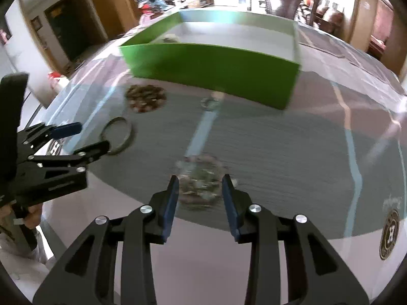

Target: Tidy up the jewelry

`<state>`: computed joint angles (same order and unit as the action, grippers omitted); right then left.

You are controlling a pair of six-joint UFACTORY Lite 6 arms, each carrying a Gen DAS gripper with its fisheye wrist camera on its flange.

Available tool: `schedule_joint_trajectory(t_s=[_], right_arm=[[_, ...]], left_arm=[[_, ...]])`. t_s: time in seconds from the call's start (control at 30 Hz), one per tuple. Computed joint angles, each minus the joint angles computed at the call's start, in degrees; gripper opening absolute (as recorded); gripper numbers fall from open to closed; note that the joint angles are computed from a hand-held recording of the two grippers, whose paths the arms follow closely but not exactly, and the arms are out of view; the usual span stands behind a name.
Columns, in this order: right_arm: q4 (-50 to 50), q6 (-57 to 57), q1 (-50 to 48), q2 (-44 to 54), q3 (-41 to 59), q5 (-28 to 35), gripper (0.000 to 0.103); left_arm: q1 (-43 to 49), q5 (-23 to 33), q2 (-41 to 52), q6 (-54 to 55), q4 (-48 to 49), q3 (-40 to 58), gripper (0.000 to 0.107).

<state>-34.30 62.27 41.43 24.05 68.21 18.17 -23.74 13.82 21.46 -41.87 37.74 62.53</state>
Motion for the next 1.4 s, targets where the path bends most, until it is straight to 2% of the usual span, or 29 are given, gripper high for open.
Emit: schedule_joint_trajectory(t_s=[0.03,0.17,0.4,0.53,0.57,0.67,0.77,0.93,0.97,1.0,1.07,1.13,1.17,1.23,1.3,1.4], right_arm=[[0.34,-0.49,0.29,0.84,0.88,0.62,0.035],[3.29,-3.52,-0.33,-0.06,0.21,-1.32,0.0],[-9.2,10.12,-2.13,-7.99,-4.3,0.5,0.0],[-5.18,6.45,-3.12,-6.05,-3.25,0.44,0.001],[-3.63,4.83,-2.82,-4.13,-2.0,0.57,0.004],[-2.18,3.28,-2.01,0.36,0.96,0.46,0.017],[-2.28,4.09,-1.8,3.16,2.58,-0.11,0.03],[-2.32,3.57,-1.46,3.78,3.11,-0.19,0.03],[-1.07,2.32,-1.63,3.75,3.0,-0.62,0.025],[0.57,0.7,-1.81,3.75,2.8,-1.21,0.019],[0.41,1.05,-1.87,3.73,2.78,-1.49,0.018],[0.57,1.08,-2.19,2.94,2.23,-2.08,0.017],[-0.25,2.0,-2.3,2.37,1.94,-2.05,0.017],[-1.56,3.49,-2.61,1.1,1.34,-2.03,0.017],[-3.77,5.87,-2.92,-0.55,0.23,-1.93,0.017],[-7.7,10.21,-3.4,-3.37,-1.53,-1.39,0.016]], left_arm=[[-0.02,-0.03,-0.02,-0.03,-0.09,-0.08,0.072],[0.02,-0.27,-0.17,-0.26,0.07,-0.37,0.072],[0.09,-0.34,0.49,1.46,-1.83,0.3,0.072],[0.99,-0.26,1.77,5.2,-4.84,2.45,0.072],[1.49,0.02,2.43,5.18,-4.64,3.78,0.072],[3.12,2.19,5.91,5.88,-5.34,10.66,0.072],[3.84,3.02,10.34,13.17,-12.33,18.13,0.072],[2.85,6.95,19.99,19.87,-17.82,30.38,0.072],[2.87,7.68,22.2,24.0,-21.73,32.94,0.072],[2.87,8.45,23.48,25.73,-23.49,34.5,0.069],[2.77,7.75,24.19,24.78,-22.94,35.02,0.06],[3.37,7.82,24.29,30.41,-28.61,35.38,0.033],[3.62,7.72,24.18,31.55,-29.95,35.27,0.028],[3.46,6.9,23.23,29.71,-27.63,33.82,0.009],[3.8,6.02,21.4,30.7,-28.54,31.53,0.004],[4.44,3.99,18.17,32.01,-30.36,27.55,0.002]])
